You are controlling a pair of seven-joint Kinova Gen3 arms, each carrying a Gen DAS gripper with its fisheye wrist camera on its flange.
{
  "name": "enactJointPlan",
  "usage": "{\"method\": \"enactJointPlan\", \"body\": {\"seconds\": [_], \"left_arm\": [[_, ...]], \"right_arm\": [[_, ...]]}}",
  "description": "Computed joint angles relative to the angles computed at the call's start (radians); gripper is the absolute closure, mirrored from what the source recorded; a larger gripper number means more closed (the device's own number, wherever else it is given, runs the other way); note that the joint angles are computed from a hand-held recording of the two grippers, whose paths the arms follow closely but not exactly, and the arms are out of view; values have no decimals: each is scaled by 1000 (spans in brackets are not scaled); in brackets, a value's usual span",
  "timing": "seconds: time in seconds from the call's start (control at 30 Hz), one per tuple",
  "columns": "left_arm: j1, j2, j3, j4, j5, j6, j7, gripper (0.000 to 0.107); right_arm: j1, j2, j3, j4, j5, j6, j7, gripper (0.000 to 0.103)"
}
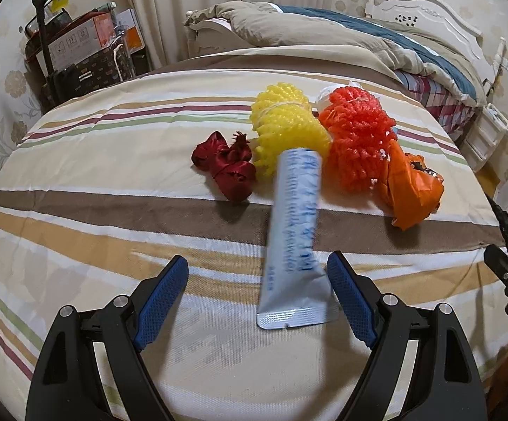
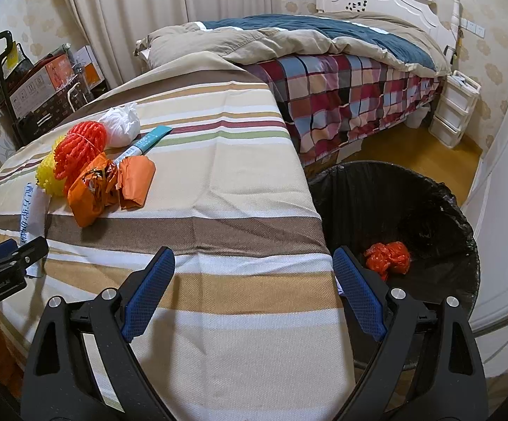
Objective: Collect trash
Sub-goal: 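Close the left tool on the white milk-powder tube, then grasp the orange plastic bag with the right tool while the left holds the tube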
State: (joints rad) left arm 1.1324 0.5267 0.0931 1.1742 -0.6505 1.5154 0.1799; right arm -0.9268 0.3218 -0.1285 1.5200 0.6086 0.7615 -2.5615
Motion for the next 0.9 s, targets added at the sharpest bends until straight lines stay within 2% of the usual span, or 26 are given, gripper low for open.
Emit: {"method": "enactJointPlan", "body": {"seconds": [0.13,0.2,0.27,0.3,0.47,0.7,0.9], "left_arm": [[-4,-6,-1,12,-11,-21,-3,26],[-6,-9,-1,21,-19,-34,-7,30],[-4,-6,0,19,-29,-32,-20,43],[-4,-6,0,20,-33,-31,-29,46],[12,5,-1,10,-55,-14,-69,74],[37,-25,4,60,-69,-34,-20,76],[60,-45,19,87,-90,0,34,76]], "right_arm": [[-4,2,1,-2,5,4,-2,14],[-6,3,2,-3,9,7,-2,14],[-8,3,2,-3,12,11,-3,14],[-8,3,2,-4,13,12,-4,14],[-11,6,-2,-8,12,16,6,14],[-41,19,-10,-31,18,28,18,14],[-65,40,-22,-65,-2,28,72,14]]}}
